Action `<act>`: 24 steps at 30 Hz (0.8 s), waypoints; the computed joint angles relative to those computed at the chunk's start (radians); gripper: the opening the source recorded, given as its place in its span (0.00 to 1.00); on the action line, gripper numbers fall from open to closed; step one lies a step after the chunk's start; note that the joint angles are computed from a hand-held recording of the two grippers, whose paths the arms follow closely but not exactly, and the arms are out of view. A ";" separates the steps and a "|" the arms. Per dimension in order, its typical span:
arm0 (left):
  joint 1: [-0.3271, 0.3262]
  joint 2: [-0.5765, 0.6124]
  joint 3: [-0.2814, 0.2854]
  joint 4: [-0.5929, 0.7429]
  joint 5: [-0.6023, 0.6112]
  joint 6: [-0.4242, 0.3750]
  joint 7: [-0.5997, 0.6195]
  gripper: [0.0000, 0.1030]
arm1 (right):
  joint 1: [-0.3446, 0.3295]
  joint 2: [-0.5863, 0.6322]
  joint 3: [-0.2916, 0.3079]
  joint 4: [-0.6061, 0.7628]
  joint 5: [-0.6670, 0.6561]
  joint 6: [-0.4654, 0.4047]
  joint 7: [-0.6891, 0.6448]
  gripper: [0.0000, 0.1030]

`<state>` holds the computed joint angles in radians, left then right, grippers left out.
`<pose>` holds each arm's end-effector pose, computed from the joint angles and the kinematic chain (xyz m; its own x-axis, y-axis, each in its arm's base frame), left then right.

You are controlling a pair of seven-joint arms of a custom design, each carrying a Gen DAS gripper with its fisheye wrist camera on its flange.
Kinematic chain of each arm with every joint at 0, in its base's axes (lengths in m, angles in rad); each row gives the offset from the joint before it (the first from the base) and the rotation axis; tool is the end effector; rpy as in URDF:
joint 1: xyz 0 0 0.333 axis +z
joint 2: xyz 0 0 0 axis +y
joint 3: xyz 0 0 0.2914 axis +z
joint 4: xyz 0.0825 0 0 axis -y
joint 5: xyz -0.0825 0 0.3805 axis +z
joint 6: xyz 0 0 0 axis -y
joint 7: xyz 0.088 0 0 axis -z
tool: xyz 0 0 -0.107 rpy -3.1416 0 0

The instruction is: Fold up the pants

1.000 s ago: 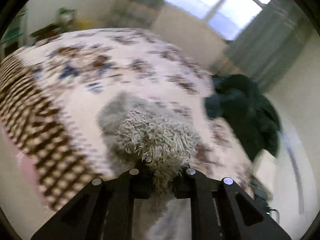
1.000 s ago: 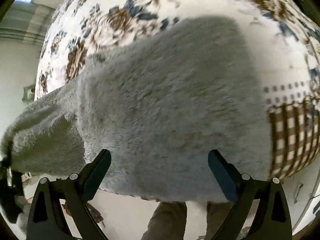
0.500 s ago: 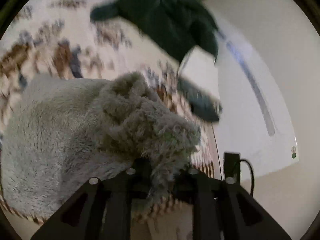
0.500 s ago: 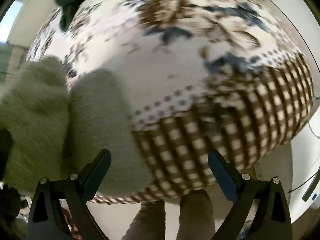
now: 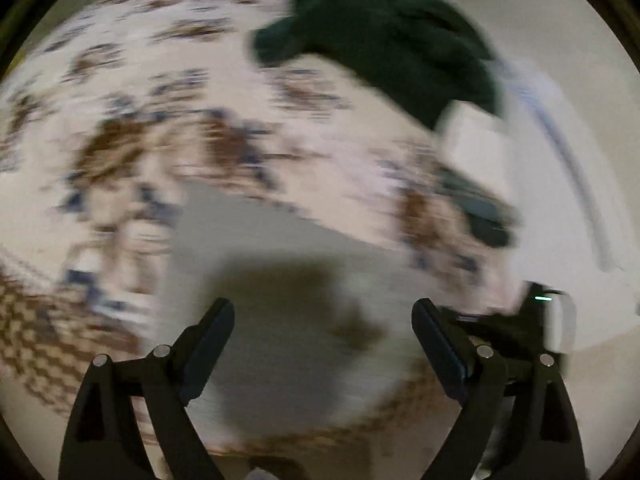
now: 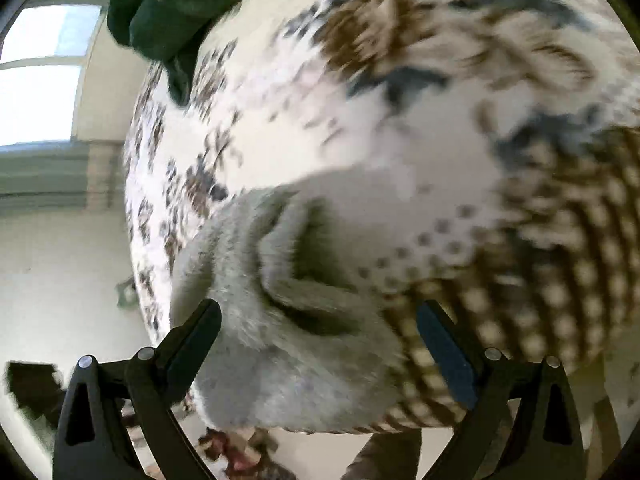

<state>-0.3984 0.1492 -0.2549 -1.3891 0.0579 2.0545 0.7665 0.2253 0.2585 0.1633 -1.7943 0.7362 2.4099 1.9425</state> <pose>0.5108 -0.3696 0.6568 0.0748 -0.9359 0.3443 -0.9102 -0.2051 -0.3598 0.6027 0.2433 0.4245 -0.3721 -0.6705 -0.6419 -0.9015 0.4258 0.0778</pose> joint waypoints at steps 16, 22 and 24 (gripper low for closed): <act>0.096 -0.011 0.030 -0.190 -0.133 0.032 0.026 0.88 | -0.024 -0.028 -0.004 -0.018 -0.079 -0.043 0.152 0.79; 0.097 -0.011 0.025 -0.212 -0.153 0.042 0.018 0.88 | -0.017 -0.045 0.010 -0.133 0.261 -0.091 0.059 0.83; 0.097 -0.018 0.023 -0.227 -0.160 0.045 0.021 0.88 | -0.019 -0.045 0.043 -0.182 0.429 -0.045 -0.011 0.37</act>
